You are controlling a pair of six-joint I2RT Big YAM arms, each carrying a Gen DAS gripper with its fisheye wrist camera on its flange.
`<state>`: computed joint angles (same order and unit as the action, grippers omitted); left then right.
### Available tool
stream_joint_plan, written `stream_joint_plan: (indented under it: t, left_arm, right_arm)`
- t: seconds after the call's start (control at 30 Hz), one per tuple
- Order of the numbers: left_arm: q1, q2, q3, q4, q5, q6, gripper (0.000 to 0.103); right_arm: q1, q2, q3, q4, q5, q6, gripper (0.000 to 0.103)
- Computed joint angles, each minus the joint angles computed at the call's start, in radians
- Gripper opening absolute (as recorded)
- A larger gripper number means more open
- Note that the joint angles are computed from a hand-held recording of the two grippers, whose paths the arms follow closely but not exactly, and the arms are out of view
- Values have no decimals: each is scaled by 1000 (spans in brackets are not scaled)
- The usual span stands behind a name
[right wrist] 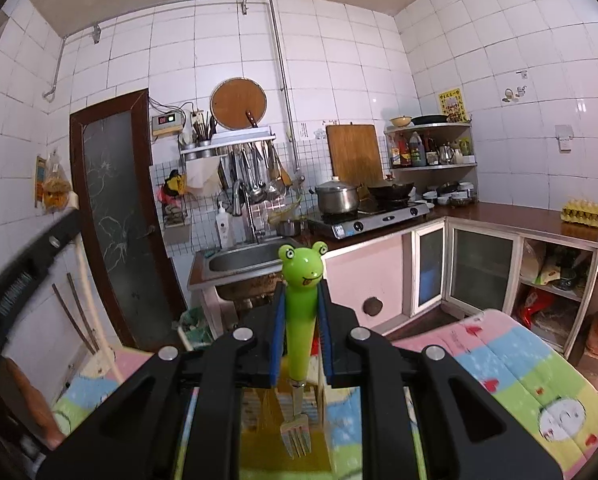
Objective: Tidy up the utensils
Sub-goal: 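Lift the held chopstick and fork with both tools and carry them over the holder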
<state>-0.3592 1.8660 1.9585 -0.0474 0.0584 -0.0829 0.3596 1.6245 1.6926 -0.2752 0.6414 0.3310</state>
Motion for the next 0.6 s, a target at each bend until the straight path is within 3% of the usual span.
stream_joint_plan:
  t: [0.27, 0.6]
  left_arm:
    - [-14, 213, 276, -109, -29, -27, 5]
    - [-19, 345, 396, -233, -57, 4, 5]
  right_arm:
    - [-59, 125, 122, -34, -72, 25, 15]
    - [-85, 213, 149, -105, -106, 67, 15]
